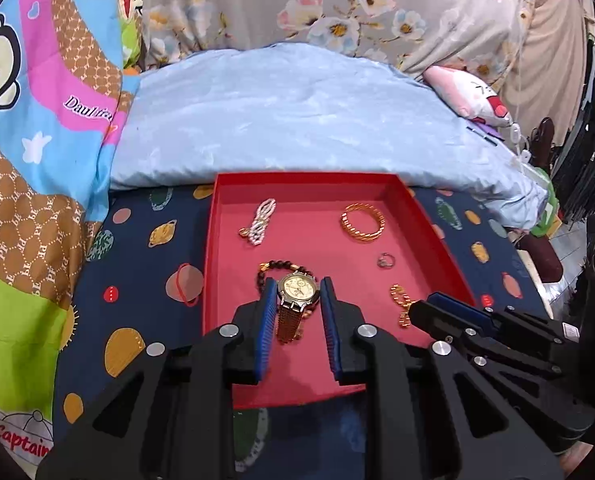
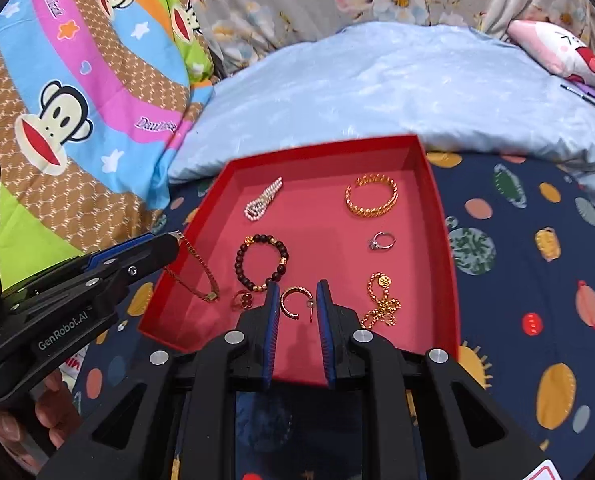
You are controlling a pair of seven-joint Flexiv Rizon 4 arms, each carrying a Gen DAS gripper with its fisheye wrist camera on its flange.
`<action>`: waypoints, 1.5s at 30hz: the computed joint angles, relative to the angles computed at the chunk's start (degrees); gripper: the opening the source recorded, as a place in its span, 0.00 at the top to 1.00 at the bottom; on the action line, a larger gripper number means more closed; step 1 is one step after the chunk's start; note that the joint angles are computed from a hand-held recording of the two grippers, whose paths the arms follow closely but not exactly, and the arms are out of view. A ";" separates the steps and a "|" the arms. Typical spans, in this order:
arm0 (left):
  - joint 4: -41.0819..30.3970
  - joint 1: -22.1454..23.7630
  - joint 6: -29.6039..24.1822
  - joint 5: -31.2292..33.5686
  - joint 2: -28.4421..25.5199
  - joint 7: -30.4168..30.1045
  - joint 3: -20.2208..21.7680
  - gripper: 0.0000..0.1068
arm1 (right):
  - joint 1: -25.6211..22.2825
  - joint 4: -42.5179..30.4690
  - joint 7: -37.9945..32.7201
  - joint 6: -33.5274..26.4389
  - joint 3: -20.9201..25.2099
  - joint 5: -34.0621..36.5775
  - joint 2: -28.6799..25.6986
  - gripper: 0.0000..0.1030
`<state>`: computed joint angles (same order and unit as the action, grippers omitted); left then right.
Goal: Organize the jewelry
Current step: 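Carry the watch and hoop earring into the red tray and open both tools, then move both tools back over the clover pendant and second hoop earring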
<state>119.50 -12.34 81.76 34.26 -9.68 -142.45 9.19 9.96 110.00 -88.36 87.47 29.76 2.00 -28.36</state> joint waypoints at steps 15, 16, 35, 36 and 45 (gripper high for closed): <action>0.35 -0.48 -2.39 5.87 2.60 -7.87 2.25 0.51 | 5.10 5.64 6.34 7.91 -7.69 -5.35 3.18 0.62; 1.26 -0.01 -2.66 6.26 3.75 -8.28 1.74 0.51 | 5.05 7.00 6.99 8.57 -8.05 -5.81 4.20 0.61; 19.79 5.68 -7.70 7.00 19.40 -14.91 -11.06 0.44 | -9.76 31.09 16.53 14.00 4.32 -12.87 17.33 0.61; 20.62 6.11 -7.49 6.46 19.73 -14.89 -11.67 0.44 | -10.14 31.97 17.16 14.28 4.74 -13.43 17.59 0.61; 25.86 9.30 -8.25 4.40 21.72 -15.41 -17.78 0.44 | -4.44 37.24 22.06 15.70 -0.65 -17.03 18.69 0.61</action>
